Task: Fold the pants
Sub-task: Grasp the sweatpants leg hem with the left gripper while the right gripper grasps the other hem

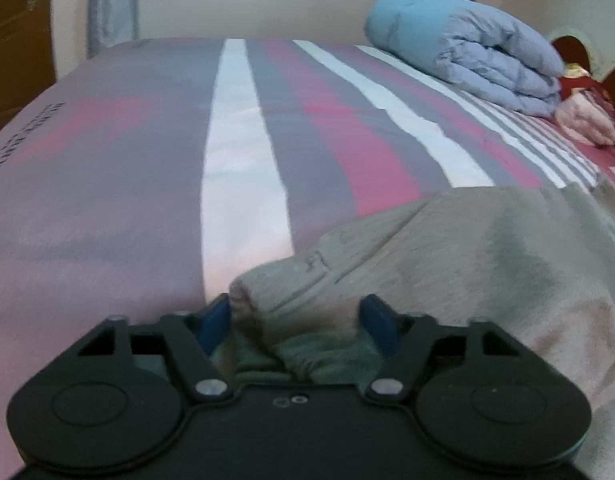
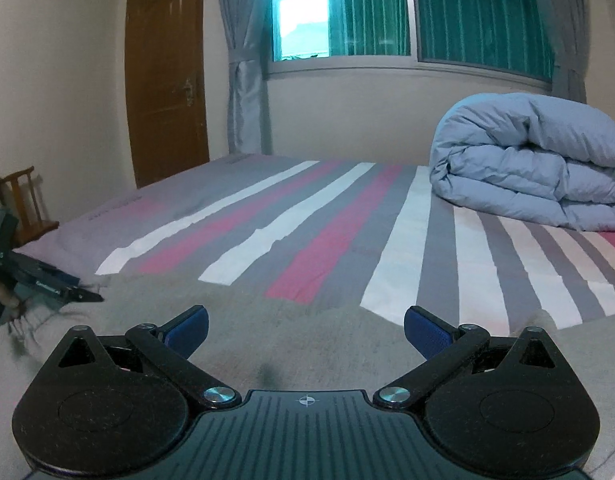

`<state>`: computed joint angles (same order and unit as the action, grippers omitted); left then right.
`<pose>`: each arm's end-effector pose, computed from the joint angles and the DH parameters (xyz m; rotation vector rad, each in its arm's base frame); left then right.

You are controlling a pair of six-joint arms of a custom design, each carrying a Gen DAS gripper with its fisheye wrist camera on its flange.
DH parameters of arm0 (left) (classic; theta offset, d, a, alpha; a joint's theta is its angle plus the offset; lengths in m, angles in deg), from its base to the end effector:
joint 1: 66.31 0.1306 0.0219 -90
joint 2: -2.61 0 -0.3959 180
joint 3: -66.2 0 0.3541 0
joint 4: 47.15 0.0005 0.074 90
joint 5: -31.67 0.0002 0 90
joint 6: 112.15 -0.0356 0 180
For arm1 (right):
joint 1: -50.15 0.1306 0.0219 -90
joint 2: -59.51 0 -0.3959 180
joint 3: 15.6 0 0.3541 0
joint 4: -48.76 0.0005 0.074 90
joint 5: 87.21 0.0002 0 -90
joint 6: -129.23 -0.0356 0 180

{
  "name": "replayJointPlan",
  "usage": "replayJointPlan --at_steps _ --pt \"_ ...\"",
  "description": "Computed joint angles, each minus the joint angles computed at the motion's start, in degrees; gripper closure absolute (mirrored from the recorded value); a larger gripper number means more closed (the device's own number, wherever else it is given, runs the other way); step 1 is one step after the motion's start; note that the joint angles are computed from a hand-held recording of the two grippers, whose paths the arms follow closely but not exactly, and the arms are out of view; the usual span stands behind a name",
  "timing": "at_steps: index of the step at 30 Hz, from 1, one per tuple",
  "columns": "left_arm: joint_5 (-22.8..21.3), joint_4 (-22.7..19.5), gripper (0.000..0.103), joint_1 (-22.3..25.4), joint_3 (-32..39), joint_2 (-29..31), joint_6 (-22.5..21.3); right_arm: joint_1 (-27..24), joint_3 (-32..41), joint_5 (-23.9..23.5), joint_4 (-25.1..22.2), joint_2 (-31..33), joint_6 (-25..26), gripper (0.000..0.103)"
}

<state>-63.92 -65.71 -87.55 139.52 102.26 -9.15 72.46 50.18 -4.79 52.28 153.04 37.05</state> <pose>0.4513 -0.1722 0.2865 0.1216 2.3534 -0.1781 0.4233 0.1782 0.3158 -0.4363 1.9650 0.4059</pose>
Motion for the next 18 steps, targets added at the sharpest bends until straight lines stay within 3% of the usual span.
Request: replayJointPlan --at_steps 4,6,7,9,13,16,18 --pt "2.44 1.77 0.077 0.98 -0.90 -1.48 -0.27 -0.47 3.71 -0.47 -2.64 2.78 4.88 0.000" --pt "0.12 4.00 0.100 -0.02 -2.24 -2.81 -1.33 -1.24 7.46 -1.81 -6.04 5.26 5.57 0.000" --pt "-0.09 5.29 0.100 -0.15 -3.13 -3.65 -1.20 -1.58 9.79 -1.98 -8.14 6.89 6.45 0.000" --pt "-0.65 7.64 0.100 -0.31 -4.95 -5.16 -1.76 -2.30 14.29 -2.44 -13.07 10.11 7.91 0.000" --pt "1.14 4.29 0.097 0.69 -3.12 -3.49 -0.58 -3.15 20.54 -4.66 -18.79 15.25 10.73 0.001" --pt "-0.67 3.00 0.067 0.98 -1.30 -1.80 1.38 -2.86 25.74 -5.77 -25.64 19.08 13.46 0.017" --pt "-0.46 2.80 0.053 1.79 -0.68 -0.88 2.36 -2.22 29.00 -3.97 -30.50 21.41 15.51 0.019"
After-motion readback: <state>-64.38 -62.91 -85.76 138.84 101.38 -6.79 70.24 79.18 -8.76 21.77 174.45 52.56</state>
